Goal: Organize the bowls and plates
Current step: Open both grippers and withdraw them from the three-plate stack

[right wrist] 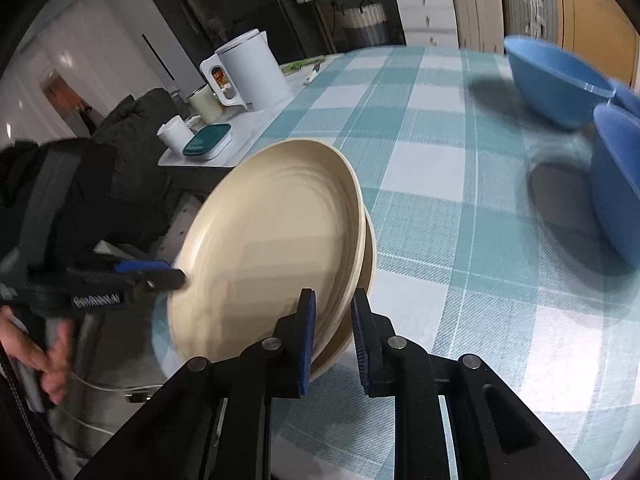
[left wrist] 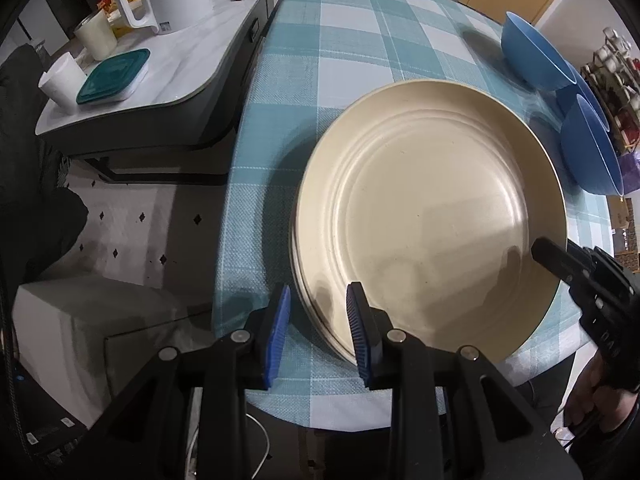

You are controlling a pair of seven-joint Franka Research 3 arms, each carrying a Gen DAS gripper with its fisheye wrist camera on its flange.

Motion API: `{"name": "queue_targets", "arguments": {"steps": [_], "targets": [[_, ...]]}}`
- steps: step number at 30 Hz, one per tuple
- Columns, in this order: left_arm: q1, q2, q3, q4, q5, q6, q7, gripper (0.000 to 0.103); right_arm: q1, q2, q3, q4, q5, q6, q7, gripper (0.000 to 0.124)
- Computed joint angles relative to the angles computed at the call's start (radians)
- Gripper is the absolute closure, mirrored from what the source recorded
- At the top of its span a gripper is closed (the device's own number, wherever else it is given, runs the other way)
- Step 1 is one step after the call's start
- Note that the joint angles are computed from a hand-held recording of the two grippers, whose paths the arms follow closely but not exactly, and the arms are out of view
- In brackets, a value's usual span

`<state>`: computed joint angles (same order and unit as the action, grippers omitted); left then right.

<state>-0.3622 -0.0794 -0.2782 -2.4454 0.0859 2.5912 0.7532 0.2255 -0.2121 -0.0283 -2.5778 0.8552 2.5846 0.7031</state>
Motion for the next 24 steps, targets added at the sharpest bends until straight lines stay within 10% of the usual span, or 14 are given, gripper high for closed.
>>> {"name": "queue_targets", "arguments": {"steps": [9, 18, 24], "targets": [[0.0, -0.02, 0.007, -0.024, -0.031, 0.046, 0.01, 0.075, -0.069, 0.095, -0.021, 0.14, -0.062, -0.249, 0.083, 0.106], [0.001, -0.014, 0.016, -0.036, -0.066, 0.06, 0.035, 0.074, -0.009, 0.014, 0.038, 0.068, -0.155, 0.075, 0.05, 0.106], [0.008, -0.011, 0.015, -0.032, -0.063, 0.078, 0.035, 0.074, -0.004, 0.101, 0.006, 0.139, -0.096, -0.043, 0.031, 0.106]]}}
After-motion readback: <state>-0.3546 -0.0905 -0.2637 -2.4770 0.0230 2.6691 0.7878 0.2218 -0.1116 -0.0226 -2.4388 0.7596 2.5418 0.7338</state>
